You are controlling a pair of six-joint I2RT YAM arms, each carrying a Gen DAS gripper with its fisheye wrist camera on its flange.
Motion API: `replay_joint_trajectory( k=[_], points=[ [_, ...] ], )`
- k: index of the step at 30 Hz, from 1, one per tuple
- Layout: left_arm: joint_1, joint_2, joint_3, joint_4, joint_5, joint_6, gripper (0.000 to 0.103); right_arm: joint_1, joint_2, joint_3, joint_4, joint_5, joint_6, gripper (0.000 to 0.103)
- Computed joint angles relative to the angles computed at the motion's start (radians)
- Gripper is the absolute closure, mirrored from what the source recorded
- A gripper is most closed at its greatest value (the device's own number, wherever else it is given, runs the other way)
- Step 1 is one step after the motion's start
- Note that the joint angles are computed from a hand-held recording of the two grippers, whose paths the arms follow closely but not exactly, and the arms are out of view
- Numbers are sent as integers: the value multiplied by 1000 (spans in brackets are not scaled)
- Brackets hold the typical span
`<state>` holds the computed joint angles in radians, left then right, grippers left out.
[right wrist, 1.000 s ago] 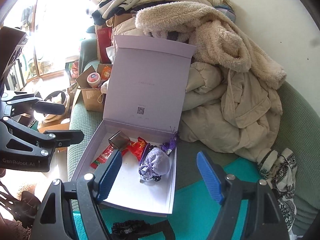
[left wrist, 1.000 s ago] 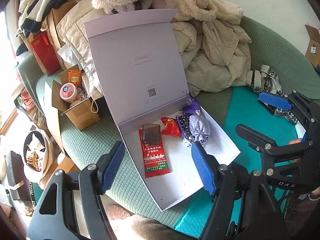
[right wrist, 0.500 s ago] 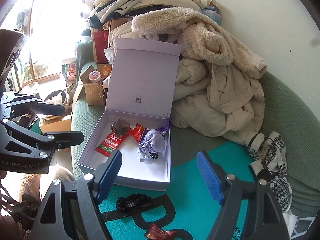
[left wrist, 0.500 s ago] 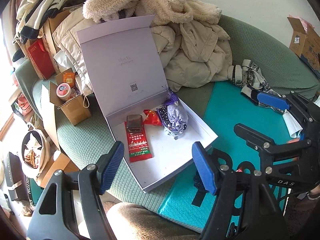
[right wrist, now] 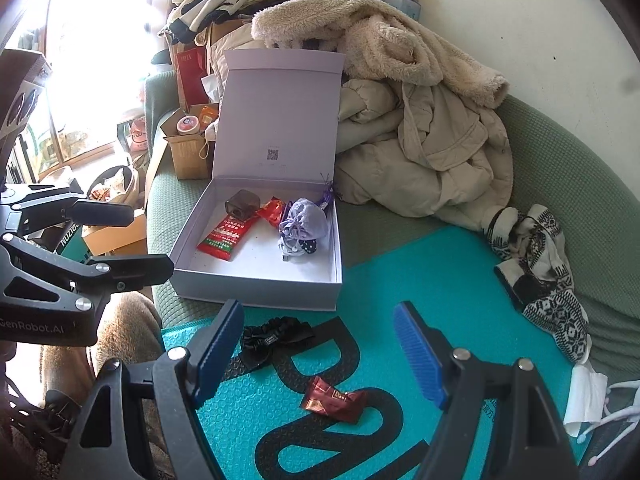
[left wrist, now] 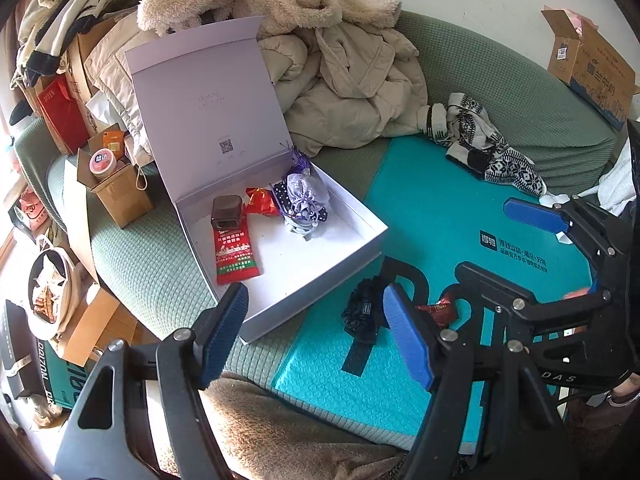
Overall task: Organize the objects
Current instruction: 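Move left tool to the black scrunchie while right tool moves to the dark red candy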
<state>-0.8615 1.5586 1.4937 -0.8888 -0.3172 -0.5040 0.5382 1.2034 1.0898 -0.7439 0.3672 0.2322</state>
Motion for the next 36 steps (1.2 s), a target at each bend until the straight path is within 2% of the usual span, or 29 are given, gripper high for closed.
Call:
replay_joint_trajectory(
  k=[10, 15, 21, 28, 36],
  points=[
    [-63, 3, -136, 91, 33, -66, 34, -8, -75, -159, 25, -33, 74, 25],
    [-48, 2, -216, 185, 104, -61, 34, -38, -104, -248, 82, -71, 91, 25],
    [-19, 49, -254, 248, 164, -56, 34, -115, -111, -333, 166, -130, 100, 25],
    [16, 139, -261, 308, 209, -48, 34, -183, -50, -399, 253, -187, 83, 25],
    [30, 271, -190, 317, 228, -12, 34, -236, 35, -436, 327, -228, 74, 25]
  ],
)
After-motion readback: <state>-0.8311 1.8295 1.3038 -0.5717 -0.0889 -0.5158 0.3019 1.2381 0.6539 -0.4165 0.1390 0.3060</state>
